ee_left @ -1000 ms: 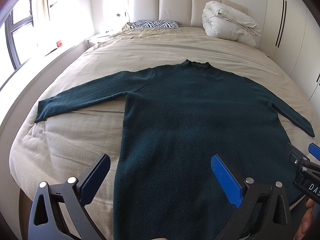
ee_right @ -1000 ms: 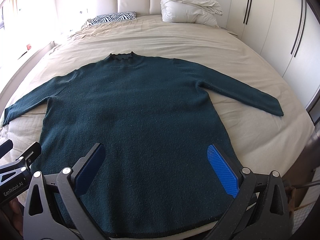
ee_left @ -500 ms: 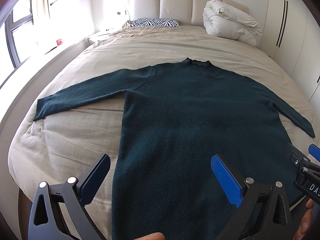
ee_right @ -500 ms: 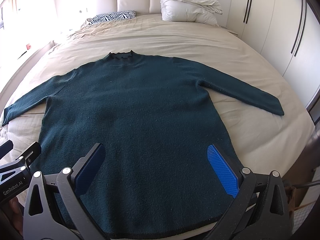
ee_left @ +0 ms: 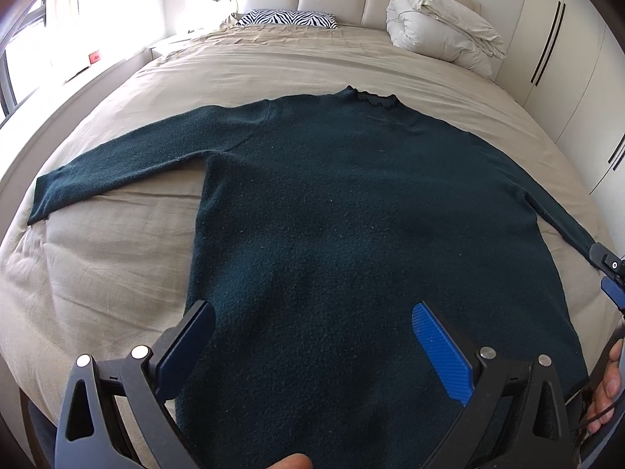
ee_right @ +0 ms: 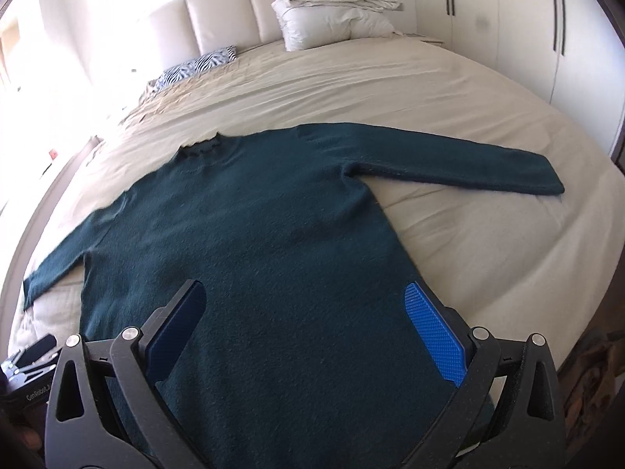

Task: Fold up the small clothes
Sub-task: 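Grasp a sweater sleeve with the right gripper and fold it across the body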

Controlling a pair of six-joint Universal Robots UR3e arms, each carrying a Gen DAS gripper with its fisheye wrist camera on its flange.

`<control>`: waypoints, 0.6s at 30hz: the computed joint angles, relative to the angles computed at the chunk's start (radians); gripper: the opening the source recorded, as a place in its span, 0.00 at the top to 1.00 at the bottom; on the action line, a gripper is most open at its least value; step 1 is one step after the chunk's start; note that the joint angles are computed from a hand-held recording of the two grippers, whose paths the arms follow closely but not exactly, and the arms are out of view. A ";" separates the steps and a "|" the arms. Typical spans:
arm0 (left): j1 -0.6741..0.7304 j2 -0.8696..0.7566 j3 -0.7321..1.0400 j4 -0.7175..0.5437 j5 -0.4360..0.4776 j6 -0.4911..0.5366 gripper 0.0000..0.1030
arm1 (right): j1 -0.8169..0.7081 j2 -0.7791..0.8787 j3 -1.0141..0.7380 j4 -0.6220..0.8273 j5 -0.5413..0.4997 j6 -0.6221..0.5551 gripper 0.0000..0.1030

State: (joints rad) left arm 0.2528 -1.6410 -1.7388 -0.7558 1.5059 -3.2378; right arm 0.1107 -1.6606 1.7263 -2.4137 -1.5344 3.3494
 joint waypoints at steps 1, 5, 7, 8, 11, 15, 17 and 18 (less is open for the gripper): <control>-0.001 -0.023 0.023 -0.009 -0.002 -0.003 0.00 | -0.075 -0.017 0.026 -0.009 0.048 -0.004 0.00; 0.016 -0.125 0.136 -0.065 -0.052 -0.024 0.00 | -0.385 -0.040 0.111 -0.070 0.232 -0.015 0.00; 0.027 -0.178 0.192 -0.088 -0.083 -0.036 0.00 | -0.540 -0.012 0.127 -0.107 0.329 -0.016 0.00; 0.030 -0.199 0.214 -0.092 -0.095 -0.042 0.00 | -0.601 0.012 0.121 -0.110 0.369 -0.009 0.00; 0.042 -0.258 0.256 -0.053 -0.158 -0.057 0.00 | -0.773 0.129 0.073 -0.117 0.498 0.028 0.00; 0.029 -0.376 0.412 -0.138 -0.204 -0.084 0.00 | -0.908 0.319 -0.021 -0.127 0.630 0.106 0.04; 0.004 -0.455 0.556 -0.263 -0.179 -0.064 0.00 | -0.953 0.415 -0.070 -0.143 0.701 0.155 0.05; -0.011 -0.482 0.606 -0.288 -0.153 -0.065 0.00 | -0.967 0.451 -0.084 -0.178 0.725 0.175 0.05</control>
State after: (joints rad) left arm 0.2415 -2.1235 -1.1323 -1.0440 1.3532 -3.3029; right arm -0.8562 -1.2095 1.6428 -2.5920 -0.8094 3.5245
